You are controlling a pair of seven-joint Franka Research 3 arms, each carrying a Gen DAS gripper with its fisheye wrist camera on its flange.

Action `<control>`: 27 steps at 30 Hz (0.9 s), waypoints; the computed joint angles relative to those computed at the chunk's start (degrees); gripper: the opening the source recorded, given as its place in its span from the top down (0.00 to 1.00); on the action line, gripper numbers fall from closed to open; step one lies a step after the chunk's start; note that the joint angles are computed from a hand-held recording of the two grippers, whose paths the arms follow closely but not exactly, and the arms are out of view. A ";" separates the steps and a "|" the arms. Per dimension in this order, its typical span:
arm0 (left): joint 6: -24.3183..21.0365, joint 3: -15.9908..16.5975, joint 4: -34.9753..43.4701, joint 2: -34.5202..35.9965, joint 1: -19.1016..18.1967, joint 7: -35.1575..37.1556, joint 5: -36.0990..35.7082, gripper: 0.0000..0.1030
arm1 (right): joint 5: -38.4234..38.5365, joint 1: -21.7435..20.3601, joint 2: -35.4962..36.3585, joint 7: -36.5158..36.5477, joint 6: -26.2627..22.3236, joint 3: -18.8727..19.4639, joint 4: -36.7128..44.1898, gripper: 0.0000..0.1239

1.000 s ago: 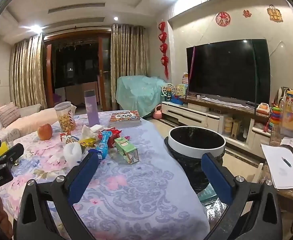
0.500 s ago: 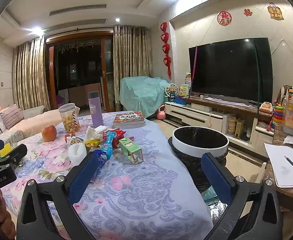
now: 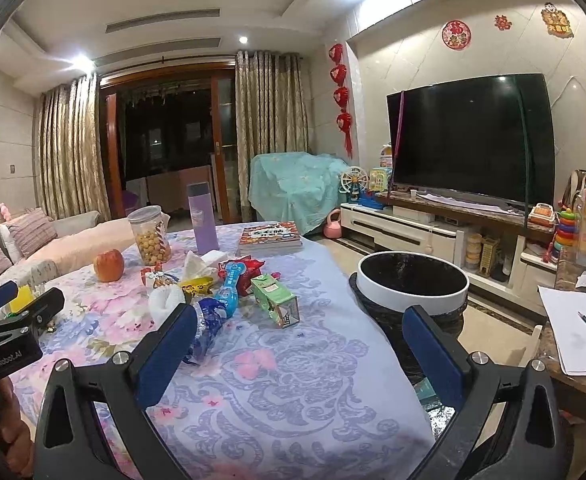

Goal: Collect trash

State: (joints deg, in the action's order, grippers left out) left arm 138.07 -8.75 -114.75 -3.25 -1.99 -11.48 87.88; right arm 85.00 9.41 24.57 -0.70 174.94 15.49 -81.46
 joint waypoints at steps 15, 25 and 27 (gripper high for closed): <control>0.44 0.14 -0.54 -0.25 0.28 -0.35 0.22 0.00 | 0.50 0.03 -0.43 -0.18 -1.14 -0.29 -0.57 0.17; 0.36 0.09 -0.57 -0.25 0.34 -0.36 -0.09 0.00 | 0.89 0.07 -0.54 -0.51 -1.86 -0.48 -0.76 0.17; 0.59 0.17 -0.61 -0.26 0.41 -0.35 -0.23 0.00 | 0.97 0.07 -0.58 -0.50 -2.09 -0.56 -0.80 0.17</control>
